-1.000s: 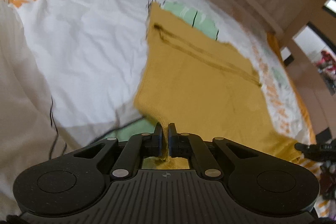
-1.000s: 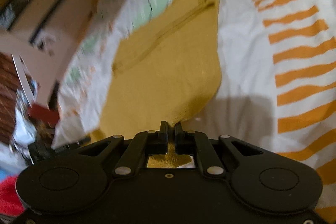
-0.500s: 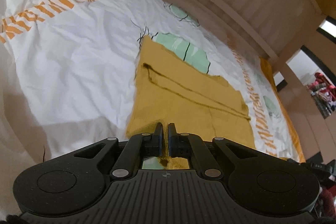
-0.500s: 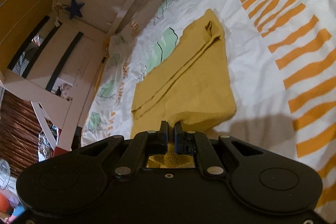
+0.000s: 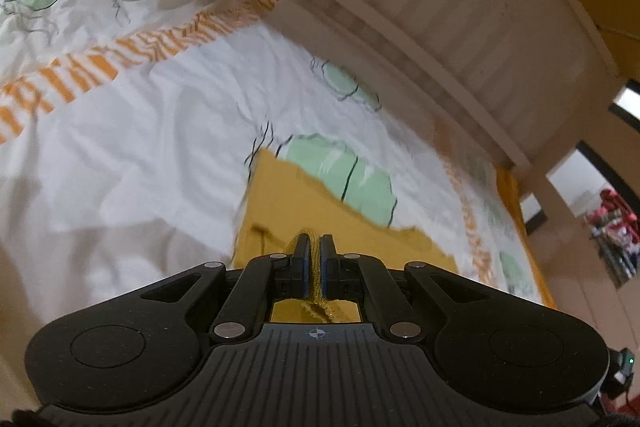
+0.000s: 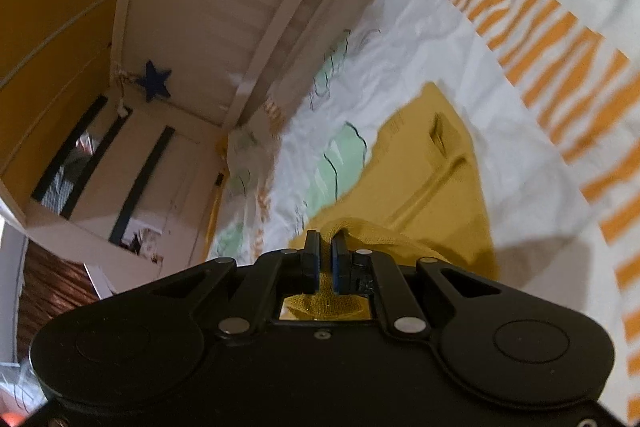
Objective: Fold small clothes
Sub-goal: 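Lift the hem with the left gripper toward the collar while the right gripper grasps and lifts the hem too, then lay the hem over the collar and open both grippers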
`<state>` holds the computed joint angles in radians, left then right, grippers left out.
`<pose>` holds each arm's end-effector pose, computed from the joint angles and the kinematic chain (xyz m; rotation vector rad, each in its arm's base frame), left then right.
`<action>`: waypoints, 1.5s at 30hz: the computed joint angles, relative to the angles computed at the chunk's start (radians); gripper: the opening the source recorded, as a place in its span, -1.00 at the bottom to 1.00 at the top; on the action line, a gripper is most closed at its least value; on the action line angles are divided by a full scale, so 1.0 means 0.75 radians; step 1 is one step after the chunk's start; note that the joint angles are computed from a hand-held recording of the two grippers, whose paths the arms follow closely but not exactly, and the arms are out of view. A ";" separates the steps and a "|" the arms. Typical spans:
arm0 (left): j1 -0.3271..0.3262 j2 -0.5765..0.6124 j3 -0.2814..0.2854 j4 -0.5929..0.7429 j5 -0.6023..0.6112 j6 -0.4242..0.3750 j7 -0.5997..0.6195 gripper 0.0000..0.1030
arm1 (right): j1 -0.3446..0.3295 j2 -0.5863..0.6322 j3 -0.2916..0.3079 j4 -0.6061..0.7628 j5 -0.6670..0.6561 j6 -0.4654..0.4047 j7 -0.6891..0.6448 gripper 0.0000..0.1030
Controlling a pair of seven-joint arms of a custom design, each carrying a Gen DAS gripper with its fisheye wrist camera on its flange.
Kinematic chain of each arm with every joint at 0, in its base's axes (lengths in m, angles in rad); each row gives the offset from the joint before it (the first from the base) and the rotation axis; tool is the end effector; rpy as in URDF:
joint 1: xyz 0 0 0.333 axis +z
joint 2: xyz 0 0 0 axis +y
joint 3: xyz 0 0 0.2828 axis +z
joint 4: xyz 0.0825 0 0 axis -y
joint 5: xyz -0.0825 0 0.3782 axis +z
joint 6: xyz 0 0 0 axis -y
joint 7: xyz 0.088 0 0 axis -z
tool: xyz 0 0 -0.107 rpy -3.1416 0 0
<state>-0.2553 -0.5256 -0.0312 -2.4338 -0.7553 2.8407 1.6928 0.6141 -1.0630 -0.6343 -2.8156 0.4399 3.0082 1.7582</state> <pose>0.4386 -0.0937 0.5656 -2.0230 1.6439 -1.4378 0.3595 -0.0542 0.5180 -0.8054 1.6992 0.1275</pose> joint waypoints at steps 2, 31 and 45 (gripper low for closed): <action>-0.010 0.086 0.005 0.071 -0.012 0.038 0.011 -0.91 | 0.074 0.078 -0.050 0.065 0.000 0.052 -0.024 -0.73; 0.181 0.798 -0.117 0.624 0.909 0.099 -0.700 -0.88 | 0.655 0.656 -0.606 0.479 -0.171 0.244 0.001 -0.61; 0.106 0.669 -0.228 0.509 0.554 -0.079 0.117 -0.87 | 0.014 0.925 0.101 0.533 -0.386 0.060 -0.208 0.08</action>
<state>-0.1756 -0.0236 -0.2019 -2.0523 -0.3398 2.7818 1.7808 0.6243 -0.3692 -0.5583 -2.4161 0.1506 3.0534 1.6020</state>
